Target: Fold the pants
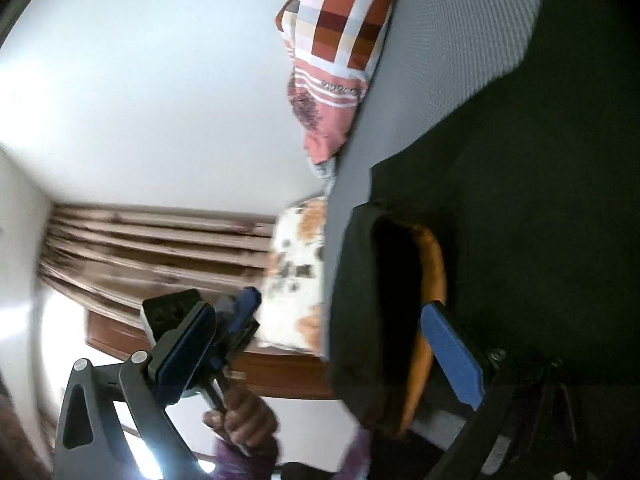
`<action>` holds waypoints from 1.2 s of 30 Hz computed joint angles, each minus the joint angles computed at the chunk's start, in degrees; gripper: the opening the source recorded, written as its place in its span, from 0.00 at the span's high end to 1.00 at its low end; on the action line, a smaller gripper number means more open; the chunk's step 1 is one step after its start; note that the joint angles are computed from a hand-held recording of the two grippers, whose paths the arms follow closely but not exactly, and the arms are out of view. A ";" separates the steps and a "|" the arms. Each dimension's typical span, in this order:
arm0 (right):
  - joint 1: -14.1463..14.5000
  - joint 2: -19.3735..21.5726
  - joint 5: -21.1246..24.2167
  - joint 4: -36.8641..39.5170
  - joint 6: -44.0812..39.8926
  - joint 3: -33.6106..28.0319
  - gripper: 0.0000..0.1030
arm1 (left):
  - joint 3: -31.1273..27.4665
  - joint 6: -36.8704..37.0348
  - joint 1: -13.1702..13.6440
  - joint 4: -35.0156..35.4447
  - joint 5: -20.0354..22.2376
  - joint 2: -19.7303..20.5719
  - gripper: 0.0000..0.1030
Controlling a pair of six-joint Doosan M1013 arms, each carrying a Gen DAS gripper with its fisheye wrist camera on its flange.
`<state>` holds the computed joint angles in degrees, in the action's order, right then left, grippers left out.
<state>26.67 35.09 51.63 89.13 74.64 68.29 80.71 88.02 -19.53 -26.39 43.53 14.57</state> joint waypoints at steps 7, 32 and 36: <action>2.60 2.56 0.42 -34.55 15.65 -11.67 0.01 | 3.99 -1.10 0.36 5.18 4.60 0.36 0.80; 5.22 9.40 14.11 -37.67 17.27 -24.27 0.84 | 5.37 -8.24 -0.04 10.97 1.32 -0.75 0.72; 3.44 7.29 11.78 -31.58 15.89 -21.82 0.85 | 4.35 -8.09 -2.55 16.31 -0.35 -1.89 0.55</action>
<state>30.11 42.38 63.41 57.55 90.53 46.47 85.06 79.93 -22.08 -10.08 43.17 12.68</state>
